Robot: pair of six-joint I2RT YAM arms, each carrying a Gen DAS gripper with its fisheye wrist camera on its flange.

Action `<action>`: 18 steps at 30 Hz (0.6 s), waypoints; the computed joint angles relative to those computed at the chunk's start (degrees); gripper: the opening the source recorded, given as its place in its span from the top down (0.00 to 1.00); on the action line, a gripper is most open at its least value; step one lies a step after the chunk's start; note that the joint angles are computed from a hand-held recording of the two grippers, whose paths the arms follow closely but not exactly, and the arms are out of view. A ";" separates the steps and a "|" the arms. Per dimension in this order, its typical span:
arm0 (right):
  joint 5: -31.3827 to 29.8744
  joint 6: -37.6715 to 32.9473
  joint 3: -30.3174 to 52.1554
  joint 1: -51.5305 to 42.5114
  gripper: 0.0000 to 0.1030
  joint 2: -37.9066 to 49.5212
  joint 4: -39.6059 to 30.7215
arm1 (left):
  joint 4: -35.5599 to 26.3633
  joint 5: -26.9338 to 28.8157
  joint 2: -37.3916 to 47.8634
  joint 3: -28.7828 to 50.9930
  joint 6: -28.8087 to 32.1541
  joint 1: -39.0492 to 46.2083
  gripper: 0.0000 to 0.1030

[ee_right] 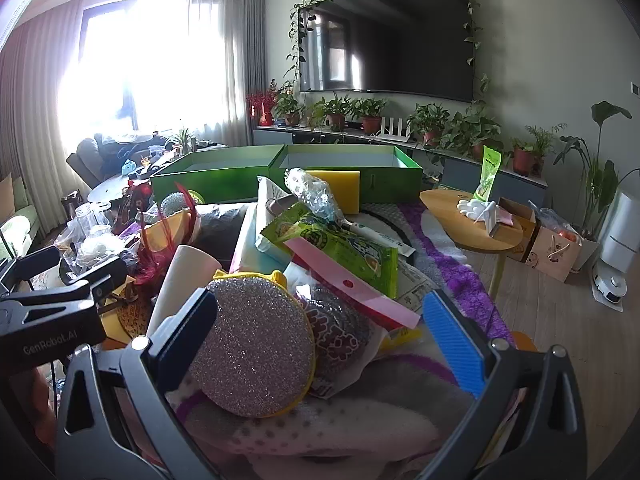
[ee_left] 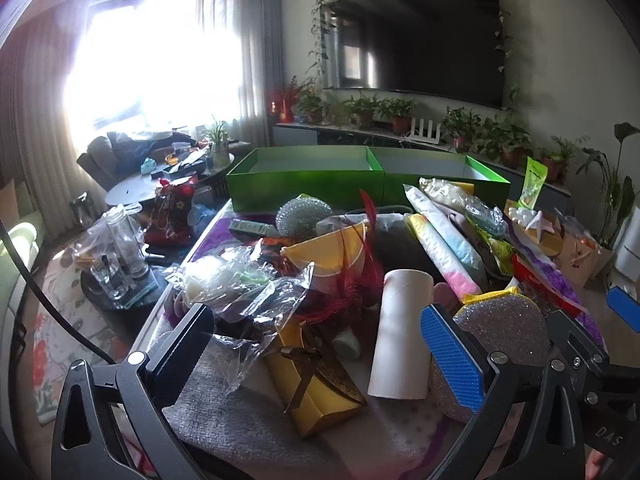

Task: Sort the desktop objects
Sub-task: 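Move the left gripper toward the round glittery scouring pad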

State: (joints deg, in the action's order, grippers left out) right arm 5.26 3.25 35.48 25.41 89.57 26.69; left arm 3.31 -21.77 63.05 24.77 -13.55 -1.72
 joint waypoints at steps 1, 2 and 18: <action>0.00 0.00 -0.03 -0.04 0.00 -0.08 0.04 | 0.27 -0.75 -0.18 -0.22 -0.13 -0.05 0.00; -0.09 0.07 -0.14 -0.15 0.00 -0.13 0.21 | 0.52 -1.63 -0.23 -0.39 -0.17 -0.29 0.00; -2.03 0.74 -0.87 -1.46 0.00 -0.65 -0.70 | -0.54 0.72 1.07 -0.15 0.37 -1.22 0.00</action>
